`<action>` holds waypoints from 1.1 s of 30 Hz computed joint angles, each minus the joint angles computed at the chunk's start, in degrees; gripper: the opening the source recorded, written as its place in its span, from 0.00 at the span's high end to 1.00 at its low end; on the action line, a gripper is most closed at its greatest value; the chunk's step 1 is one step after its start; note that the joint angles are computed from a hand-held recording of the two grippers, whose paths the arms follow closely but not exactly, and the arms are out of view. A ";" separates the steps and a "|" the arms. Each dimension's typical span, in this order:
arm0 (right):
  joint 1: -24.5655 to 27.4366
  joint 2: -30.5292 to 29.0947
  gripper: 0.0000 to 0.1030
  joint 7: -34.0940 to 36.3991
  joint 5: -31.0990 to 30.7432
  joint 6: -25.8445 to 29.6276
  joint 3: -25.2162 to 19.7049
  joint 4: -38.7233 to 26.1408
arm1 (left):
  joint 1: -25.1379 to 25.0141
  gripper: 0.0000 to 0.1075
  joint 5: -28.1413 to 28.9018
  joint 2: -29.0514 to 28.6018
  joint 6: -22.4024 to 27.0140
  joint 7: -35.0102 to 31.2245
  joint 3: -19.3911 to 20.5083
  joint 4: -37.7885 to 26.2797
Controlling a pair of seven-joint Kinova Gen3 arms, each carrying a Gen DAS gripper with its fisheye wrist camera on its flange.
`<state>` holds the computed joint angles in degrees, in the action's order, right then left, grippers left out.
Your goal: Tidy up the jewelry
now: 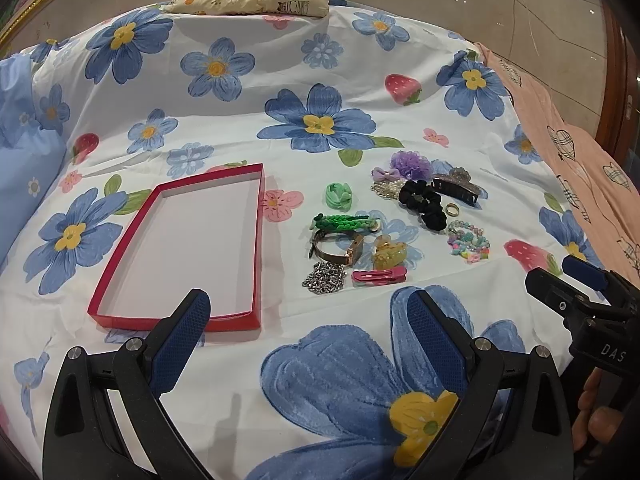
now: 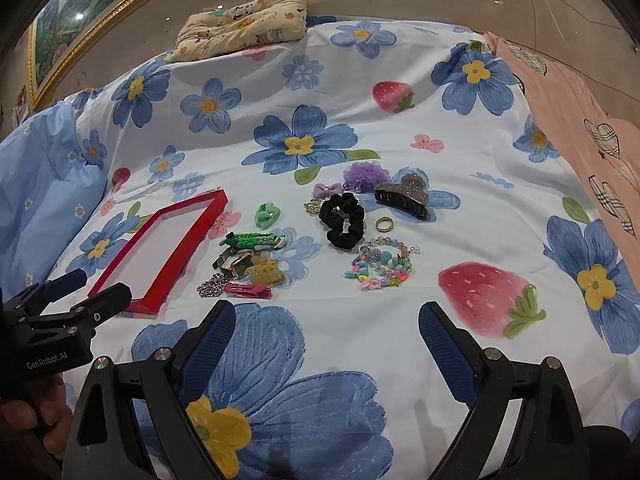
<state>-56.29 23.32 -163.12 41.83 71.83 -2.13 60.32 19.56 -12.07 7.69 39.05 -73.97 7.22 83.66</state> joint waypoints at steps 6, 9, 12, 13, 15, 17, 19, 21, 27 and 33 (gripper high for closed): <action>-0.11 -0.07 0.08 -0.17 0.12 -0.11 -0.09 0.19 | -0.01 0.07 0.14 0.02 0.02 -0.13 0.01 -0.04; 0.11 0.02 0.08 0.17 -0.06 -0.22 -0.14 -0.15 | 0.07 0.07 -0.03 0.01 -0.01 0.09 -0.03 0.02; 0.03 0.12 0.08 0.22 -0.17 -0.11 -0.04 -0.34 | 0.14 0.07 -0.14 0.02 0.01 0.21 -0.04 0.03; -0.08 0.17 0.08 0.17 -0.11 -0.05 0.00 -0.37 | 0.14 0.07 -0.13 0.03 0.01 0.23 -0.03 0.01; -0.03 0.12 0.08 0.21 -0.23 -0.12 -0.01 -0.29 | 0.15 0.07 -0.18 0.03 0.00 0.26 -0.02 0.03; 0.07 0.26 0.08 0.51 -0.41 -0.05 -0.03 -0.68 | 0.18 0.07 -0.27 0.01 -0.04 0.37 -0.04 0.07; 0.15 0.30 0.08 0.77 -0.58 -0.09 0.01 -0.84 | 0.10 0.07 -0.04 0.08 0.05 0.20 0.02 -0.07; 0.11 0.42 0.08 0.92 -0.63 -0.02 0.09 -1.03 | 0.17 0.07 -0.22 0.02 0.02 0.30 -0.01 0.07; 0.15 0.67 0.08 1.24 -0.93 0.24 0.21 -1.50 | 0.25 0.07 -0.10 0.17 0.38 0.15 0.12 -0.23; 0.33 0.82 0.08 1.73 -1.38 0.45 0.42 -1.90 | 0.73 0.07 -0.33 0.67 0.64 0.22 0.17 -0.52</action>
